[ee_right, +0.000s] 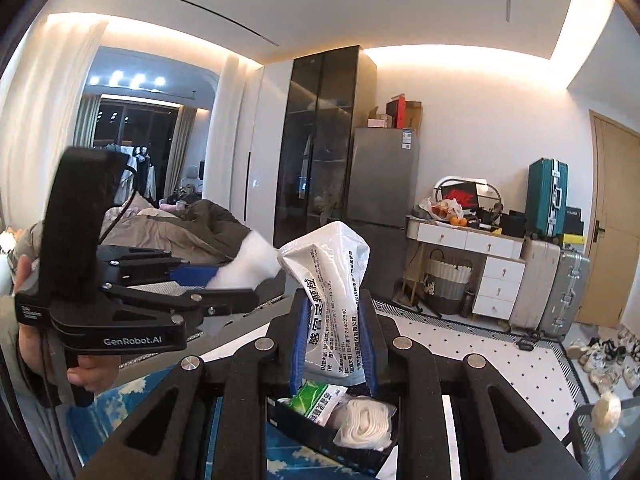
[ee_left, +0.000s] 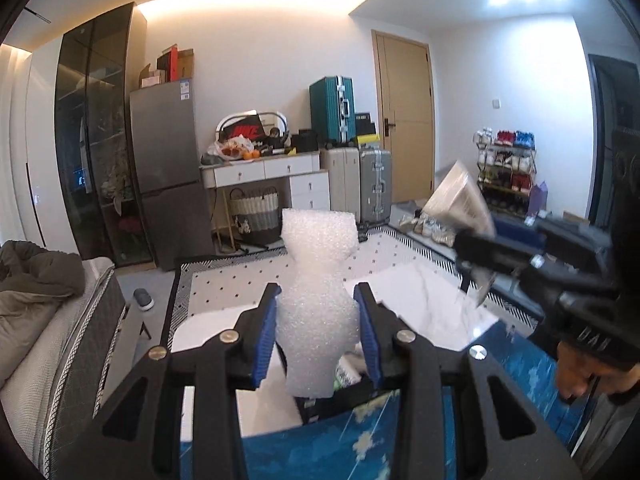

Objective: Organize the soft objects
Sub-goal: 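Carry the white packet and foam piece into the black box and release both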

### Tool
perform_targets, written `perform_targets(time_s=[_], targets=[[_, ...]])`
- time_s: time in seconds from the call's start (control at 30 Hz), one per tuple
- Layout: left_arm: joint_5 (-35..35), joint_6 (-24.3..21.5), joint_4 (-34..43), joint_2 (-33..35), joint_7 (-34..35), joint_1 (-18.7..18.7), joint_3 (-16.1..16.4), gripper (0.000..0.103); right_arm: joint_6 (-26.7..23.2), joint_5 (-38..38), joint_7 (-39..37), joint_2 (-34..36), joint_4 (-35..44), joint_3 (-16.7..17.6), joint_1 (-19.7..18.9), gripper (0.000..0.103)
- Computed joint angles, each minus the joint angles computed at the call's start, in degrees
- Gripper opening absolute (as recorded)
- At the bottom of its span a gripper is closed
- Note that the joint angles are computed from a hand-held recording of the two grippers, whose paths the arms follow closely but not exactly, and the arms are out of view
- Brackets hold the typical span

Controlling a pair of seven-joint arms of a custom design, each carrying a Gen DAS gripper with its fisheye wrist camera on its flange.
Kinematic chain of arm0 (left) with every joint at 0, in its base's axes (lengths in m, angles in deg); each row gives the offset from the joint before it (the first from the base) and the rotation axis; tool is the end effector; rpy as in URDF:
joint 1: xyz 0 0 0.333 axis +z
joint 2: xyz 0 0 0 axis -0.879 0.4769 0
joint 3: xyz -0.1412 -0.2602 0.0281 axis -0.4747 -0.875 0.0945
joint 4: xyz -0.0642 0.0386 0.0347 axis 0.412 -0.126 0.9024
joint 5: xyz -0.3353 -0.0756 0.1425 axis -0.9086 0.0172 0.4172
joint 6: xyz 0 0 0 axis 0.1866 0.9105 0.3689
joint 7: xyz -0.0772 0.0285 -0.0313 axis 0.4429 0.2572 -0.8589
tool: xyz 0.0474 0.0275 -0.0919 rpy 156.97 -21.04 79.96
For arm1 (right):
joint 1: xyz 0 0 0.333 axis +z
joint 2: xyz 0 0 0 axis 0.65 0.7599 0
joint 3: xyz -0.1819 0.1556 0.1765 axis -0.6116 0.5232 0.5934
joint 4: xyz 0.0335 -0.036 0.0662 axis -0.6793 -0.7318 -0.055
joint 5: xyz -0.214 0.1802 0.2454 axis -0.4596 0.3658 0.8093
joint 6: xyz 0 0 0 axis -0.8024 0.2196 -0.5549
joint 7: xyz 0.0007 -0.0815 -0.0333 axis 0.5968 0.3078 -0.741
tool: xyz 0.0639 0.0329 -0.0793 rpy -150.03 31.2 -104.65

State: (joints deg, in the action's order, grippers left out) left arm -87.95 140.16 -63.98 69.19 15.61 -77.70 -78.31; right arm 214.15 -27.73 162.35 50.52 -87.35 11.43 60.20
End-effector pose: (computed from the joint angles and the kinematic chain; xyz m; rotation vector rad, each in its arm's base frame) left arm 0.4404 -0.2377 0.6251 -1.0863 1.8879 -1.2636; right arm 0.4550 0.3208 0.6110 -1.5978 0.9781 -0.9385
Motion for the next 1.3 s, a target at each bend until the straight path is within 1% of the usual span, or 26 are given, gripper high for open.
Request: perform_targets(time_s=[0.07, 0.1, 0.17, 0.2, 0.23, 0.3, 0.4, 0.47, 0.5, 0.6, 0.63, 0.7, 0.73, 0.77, 0.8, 0.83, 0.87, 0.9, 0.93, 0.97, 1.03, 1.07, 1.1, 1.17, 1.23, 1.3], targets=[[0.7, 1.0, 1.9, 1.7, -0.4, 0.7, -0.8, 0.036, -0.1, 0.5, 0.1, 1.4, 1.3, -0.2, -0.1, 0.022], [1.4, 1.3, 2.8, 2.5, -1.3, 1.7, -1.7, 0.036, -0.4, 0.0, 0.7, 1.9, 2.0, -0.3, -0.1, 0.022], [2.4, 0.7, 4.9, 4.1, -2.9, 3.0, -2.7, 0.036, -0.4, -0.6, 0.8, 3.1, 3.6, -0.6, 0.1, 0.022], [1.3, 0.6, 6.4, 5.4, -2.4, 1.6, -1.5, 0.036, -0.9, -0.5, 0.8, 3.8, 4.5, -0.8, 0.2, 0.022], [1.3, 0.6, 7.5, 6.3, -2.8, 1.6, -1.4, 0.036, -0.8, -0.6, 1.1, 4.5, 5.4, -1.0, 0.3, 0.022], [5.9, 0.4, 10.8, 9.1, -7.0, 5.1, -3.9, 0.036, -1.6, 2.0, -1.1, 6.3, 7.3, -1.5, 0.7, 0.022], [10.8, -0.4, 15.2, 13.1, -11.7, 6.1, -3.9, 0.036, -2.8, 6.1, -5.6, 9.0, 10.2, -2.3, 1.5, 0.022], [12.1, -1.2, 17.5, 15.3, -13.4, 5.3, -2.5, 0.036, -3.0, 9.4, -8.1, 11.0, 12.1, -3.3, 1.9, 0.022], [11.4, -2.7, 19.0, 16.6, -13.2, 4.7, -1.8, 0.036, -2.8, 14.0, -12.2, 12.2, 12.7, -3.5, 1.9, 0.022], [12.0, -5.2, 21.0, 18.8, -14.9, 3.4, 0.1, 0.036, -3.0, 21.2, -18.4, 14.3, 13.6, -4.7, 2.6, 0.022], [12.4, -6.1, 21.7, 19.4, -15.2, 3.0, 0.6, 0.036, -2.7, 25.2, -22.0, 15.0, 13.7, -4.6, 2.3, 0.022], [19.0, -8.5, 23.0, 20.5, -20.7, 1.4, 3.1, 0.036, -2.2, 30.1, -25.8, 16.2, 14.0, -5.0, 2.2, 0.023], [18.6, -9.6, 23.8, 21.0, -20.3, 1.5, 2.9, 0.036, -1.8, 31.8, -27.3, 16.9, 14.4, -5.5, 2.2, 0.023], [15.4, -10.6, 24.4, 21.5, -17.4, 2.3, 1.9, 0.036, -2.5, 34.3, -30.1, 17.6, 14.8, -5.3, 2.2, 0.023], [14.3, -11.5, 24.7, 21.8, -16.6, 2.3, 1.7, 0.036, -2.5, 35.7, -31.5, 18.2, 15.2, -5.7, 2.3, 0.023], [15.4, -12.0, 24.6, 21.7, -17.6, 1.7, 2.1, 0.036, -2.8, 38.3, -33.8, 18.8, 15.4, -5.4, 2.1, 0.023], [16.2, -13.7, 25.5, 22.3, -17.9, 1.4, 2.3, 0.036, -3.9, 44.3, -40.0, 19.6, 15.7, -3.3, 0.7, 0.023], [15.3, -15.7, 26.4, 22.8, -16.5, 1.5, 1.9, 0.036, -5.6, 51.0, -46.9, 20.5, 16.3, -0.4, -1.2, 0.023], [14.7, -17.2, 27.5, 23.4, -15.7, 1.5, 1.7, 0.036, -8.2, 56.3, -51.9, 21.7, 17.4, 1.6, -2.3, 0.023], [15.8, -18.6, 28.3, 24.1, -17.3, 1.0, 2.2, 0.036, -9.3, 57.9, -53.2, 22.2, 18.0, 1.6, -2.2, 0.023], [15.8, -22.8, 30.3, 25.3, -16.8, 0.7, 2.0, 0.036, -13.6, 63.7, -58.8, 24.2, 20.5, 3.2, -2.8, 0.023], [16.1, -25.0, 31.6, 26.3, -17.1, 0.4, 2.1, 0.036, -14.8, 65.1, -60.0, 24.9, 21.4, 3.0, -2.6, 0.023], [16.9, -26.1, 32.3, 26.9, -17.8, 0.1, 2.4, 0.036, -16.8, 67.4, -61.7, 25.9, 22.7, 3.2, -2.6, 0.023], [18.8, -27.4, 32.8, 27.6, -19.2, -0.7, 3.0, 0.036, -18.4, 70.7, -63.8, 27.0, 23.5, 3.0, -2.5, 0.023], [18.6, -28.5, 33.3, 28.3, -18.6, -0.7, 2.7, 0.036, -18.6, 73.3, -65.4, 27.9, 24.1, 2.4, -2.3, 0.023], [19.1, -28.9, 33.3, 28.8, -19.1, -1.1, 2.8, 0.036, -19.9, 75.9, -67.9, 28.9, 24.9, 2.0, -2.1, 0.023]])
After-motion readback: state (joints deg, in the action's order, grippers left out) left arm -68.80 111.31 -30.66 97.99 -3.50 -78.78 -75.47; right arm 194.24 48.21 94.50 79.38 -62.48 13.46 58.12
